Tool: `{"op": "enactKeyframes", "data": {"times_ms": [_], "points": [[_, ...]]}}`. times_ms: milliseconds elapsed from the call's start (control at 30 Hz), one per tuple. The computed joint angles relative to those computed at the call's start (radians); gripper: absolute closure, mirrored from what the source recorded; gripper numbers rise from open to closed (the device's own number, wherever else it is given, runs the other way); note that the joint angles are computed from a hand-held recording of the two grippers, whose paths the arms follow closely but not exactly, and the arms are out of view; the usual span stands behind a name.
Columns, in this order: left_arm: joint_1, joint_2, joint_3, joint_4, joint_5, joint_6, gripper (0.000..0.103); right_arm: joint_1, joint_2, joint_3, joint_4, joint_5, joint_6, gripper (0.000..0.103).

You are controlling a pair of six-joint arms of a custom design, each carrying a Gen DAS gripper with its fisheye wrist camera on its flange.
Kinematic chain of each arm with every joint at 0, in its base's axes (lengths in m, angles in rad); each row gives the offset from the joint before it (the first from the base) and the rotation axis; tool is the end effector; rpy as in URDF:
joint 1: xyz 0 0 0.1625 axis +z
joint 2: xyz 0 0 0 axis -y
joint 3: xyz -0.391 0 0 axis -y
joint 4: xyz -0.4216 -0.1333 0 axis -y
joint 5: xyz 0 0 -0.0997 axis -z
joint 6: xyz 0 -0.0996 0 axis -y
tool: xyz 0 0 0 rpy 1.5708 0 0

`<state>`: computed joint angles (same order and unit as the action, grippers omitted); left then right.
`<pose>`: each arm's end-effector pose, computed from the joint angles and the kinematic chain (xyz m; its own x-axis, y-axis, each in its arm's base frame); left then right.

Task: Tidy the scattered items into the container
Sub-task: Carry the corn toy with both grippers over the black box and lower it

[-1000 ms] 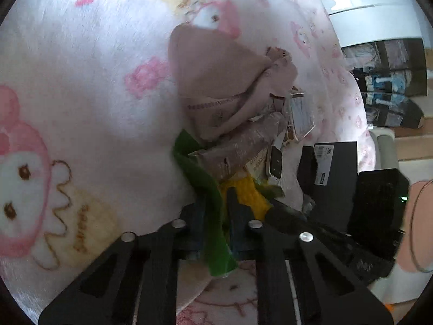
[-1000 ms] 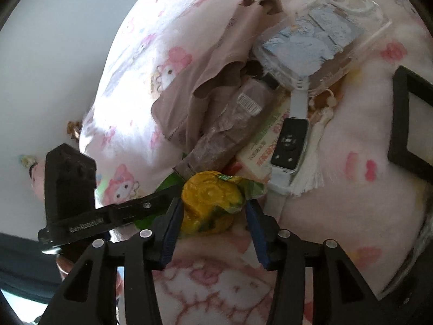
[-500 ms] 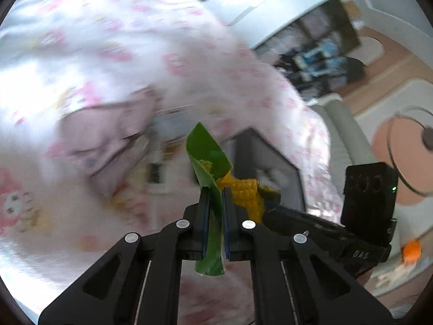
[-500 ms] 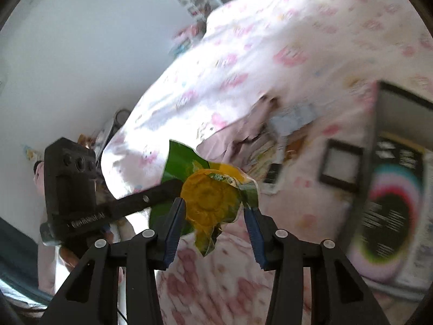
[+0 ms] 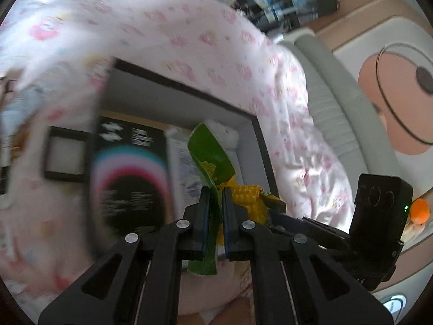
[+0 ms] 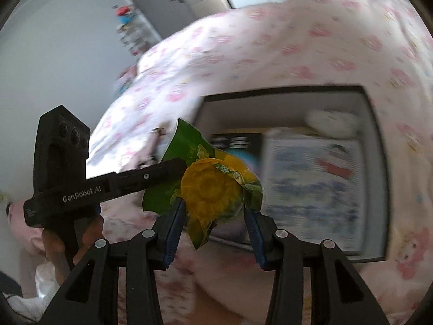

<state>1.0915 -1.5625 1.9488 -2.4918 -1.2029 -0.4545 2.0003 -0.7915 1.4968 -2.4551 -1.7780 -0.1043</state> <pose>-0.0929 -0.5455 0.3655 -0.9940 -0.0947 -0.0543 -0.0441 0.8035 -0.5937 0.3987 -0.5997 0.0892 -0.8574 -0.4653 0.2199 -0.5018 0.8508 -0.1560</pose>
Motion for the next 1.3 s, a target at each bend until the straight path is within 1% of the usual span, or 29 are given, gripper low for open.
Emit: {"op": "enactKeyframes", "data": {"times_ms": [67,133,200,267,367,467,533,600,667,733,767,867,900,933,1000,1033,1067,1133,1233,1300], "points": [[0.019,0.07,-0.035,0.006,-0.016,0.003,0.098,-0.028,0.002,-0.003,0.002,-0.026,0.016,0.063],[0.03,0.11,-0.052,0.017,-0.026,-0.002,0.098,-0.05,0.017,-0.014,0.01,-0.068,0.043,0.062],[0.034,0.139,-0.066,0.038,-0.021,0.001,0.098,-0.056,0.024,-0.005,-0.038,-0.129,0.047,0.063],[0.034,0.149,-0.067,0.062,-0.019,0.014,0.098,-0.053,0.02,0.011,-0.089,-0.173,0.032,0.062],[0.035,0.151,-0.078,0.106,-0.053,0.028,0.095,-0.054,-0.003,0.033,-0.134,-0.165,0.034,0.062],[0.032,0.134,-0.086,0.131,-0.055,0.05,0.095,-0.05,-0.01,0.035,-0.181,-0.173,0.001,0.063],[0.03,0.126,-0.091,0.135,-0.055,0.054,0.093,-0.057,0.005,0.0,-0.151,-0.157,-0.011,0.063],[0.027,0.127,-0.092,0.126,-0.058,0.053,0.089,-0.057,0.02,-0.021,-0.137,-0.178,-0.01,0.063],[0.034,0.117,-0.075,0.089,-0.087,0.055,0.085,-0.064,0.013,-0.009,-0.136,-0.166,-0.001,0.063],[0.052,0.12,-0.058,0.03,-0.154,0.046,0.084,-0.077,-0.003,0.014,-0.129,-0.129,0.023,0.063],[0.069,0.11,-0.038,-0.013,-0.205,0.031,0.084,-0.08,-0.007,0.025,-0.13,-0.131,0.03,0.063],[0.103,0.089,0.005,-0.118,-0.267,-0.033,0.084,-0.074,-0.032,0.061,-0.162,-0.161,0.017,0.063],[0.108,0.081,0.014,-0.135,-0.253,-0.058,0.084,-0.076,-0.041,0.07,-0.17,-0.148,0.014,0.063],[0.105,0.078,0.01,-0.11,-0.197,-0.08,0.084,-0.08,-0.053,0.081,-0.178,-0.125,0.014,0.063],[0.091,0.097,-0.025,-0.005,-0.089,-0.108,0.084,-0.088,-0.066,0.092,-0.169,-0.089,0.025,0.063],[0.086,0.115,-0.046,0.046,-0.054,-0.118,0.084,-0.093,-0.067,0.093,-0.157,-0.074,0.029,0.063],[0.081,0.136,-0.068,0.092,-0.035,-0.123,0.084,-0.097,-0.066,0.092,-0.141,-0.063,0.038,0.063],[0.063,0.172,-0.098,0.144,-0.01,-0.114,0.084,-0.101,-0.062,0.088,-0.123,-0.053,0.037,0.063],[0.03,0.215,-0.131,0.201,0.023,-0.094,0.084,-0.098,-0.068,0.1,-0.163,-0.069,0.028,0.062],[0.023,0.228,-0.14,0.215,0.014,-0.097,0.084,-0.102,-0.076,0.11,-0.19,-0.068,0.042,0.062]]}}
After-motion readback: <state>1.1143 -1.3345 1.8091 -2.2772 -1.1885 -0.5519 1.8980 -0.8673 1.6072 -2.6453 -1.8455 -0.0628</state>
